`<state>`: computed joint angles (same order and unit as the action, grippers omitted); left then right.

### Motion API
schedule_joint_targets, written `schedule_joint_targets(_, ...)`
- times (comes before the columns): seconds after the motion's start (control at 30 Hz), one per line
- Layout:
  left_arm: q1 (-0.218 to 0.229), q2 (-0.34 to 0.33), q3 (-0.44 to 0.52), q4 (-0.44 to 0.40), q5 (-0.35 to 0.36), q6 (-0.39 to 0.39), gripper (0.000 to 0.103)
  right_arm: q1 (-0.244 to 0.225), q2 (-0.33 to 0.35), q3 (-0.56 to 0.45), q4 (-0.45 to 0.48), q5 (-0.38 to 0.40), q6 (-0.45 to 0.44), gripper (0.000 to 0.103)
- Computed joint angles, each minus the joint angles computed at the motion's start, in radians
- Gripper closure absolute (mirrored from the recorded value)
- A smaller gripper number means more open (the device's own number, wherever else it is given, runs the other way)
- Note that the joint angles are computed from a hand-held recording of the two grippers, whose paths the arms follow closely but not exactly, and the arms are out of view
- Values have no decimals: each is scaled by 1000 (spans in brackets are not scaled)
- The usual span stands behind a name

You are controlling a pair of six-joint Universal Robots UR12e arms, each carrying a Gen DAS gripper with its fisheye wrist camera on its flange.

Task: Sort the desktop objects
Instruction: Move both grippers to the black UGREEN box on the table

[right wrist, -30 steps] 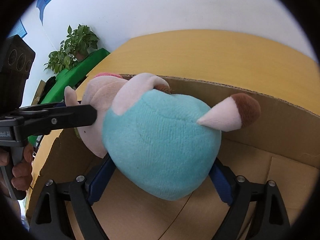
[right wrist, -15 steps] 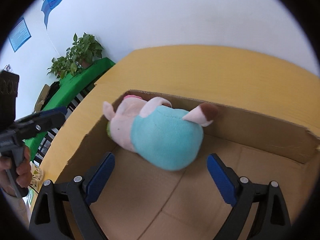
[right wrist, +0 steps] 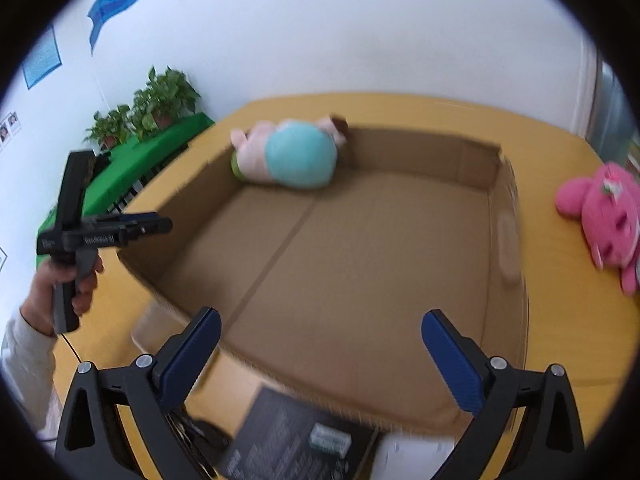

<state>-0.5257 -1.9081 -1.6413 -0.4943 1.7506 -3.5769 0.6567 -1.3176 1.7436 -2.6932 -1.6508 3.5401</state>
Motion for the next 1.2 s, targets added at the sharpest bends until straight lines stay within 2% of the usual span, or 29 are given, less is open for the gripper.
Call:
schedule_joint_targets(0.07, -1, 4, -8, 7, -23, -7, 26, 1, -5, 18, 36, -18, 31, 2)
schedule_joint_targets(0.13, 11, 10, -19, 4, -90, -42, 26, 2, -11, 35, 34, -41, 38, 2)
schedule_joint_targets(0.23, 4, 9, -15, -10, -49, -21, 26, -1, -29, 60, -24, -36, 47, 2)
schedule_joint_targets(0.4, 7, 12, -12, -32, -85, -30, 26, 13, -66, 113, -147, -24, 12, 2)
schedule_joint_targets(0.5, -5, 12, -8, -51, -64, -13, 26, 22, -89, 154, -188, 13, 3, 2)
schedule_joint_targets(0.6, -9, 12, -6, -58, -51, -16, 26, 31, -102, 182, -186, 37, -2, 2)
schedule_joint_targets(0.67, -15, 17, -11, -40, -10, -70, 26, 35, -105, 196, -190, 52, 3, 2)
schedule_joint_targets(0.7, -24, 21, -12, -25, 32, -99, 26, 36, -106, 203, -195, 62, 8, 2)
schedule_joint_targets(0.8, -48, 29, -13, 43, 74, -81, 26, 35, -107, 225, -226, 123, 16, 2)
schedule_joint_targets(0.87, -62, 26, -3, 74, 46, -50, 26, 30, -98, 231, -246, 177, 11, 2)
schedule_joint_targets(1.0, -78, 3, 27, 71, -95, -8, 25, 25, -67, 229, -289, 255, 17, 2)
schedule_joint_targets(1.03, -81, -5, 35, 60, -128, -4, 25, 26, -61, 227, -290, 252, 17, 2)
schedule_joint_targets(1.13, -95, -34, 59, 30, -199, 11, 25, 33, -56, 218, -246, 177, 29, 2)
schedule_joint_targets(1.2, -116, -46, 70, 41, -166, 43, 21, 28, -63, 227, -221, 142, 62, 2)
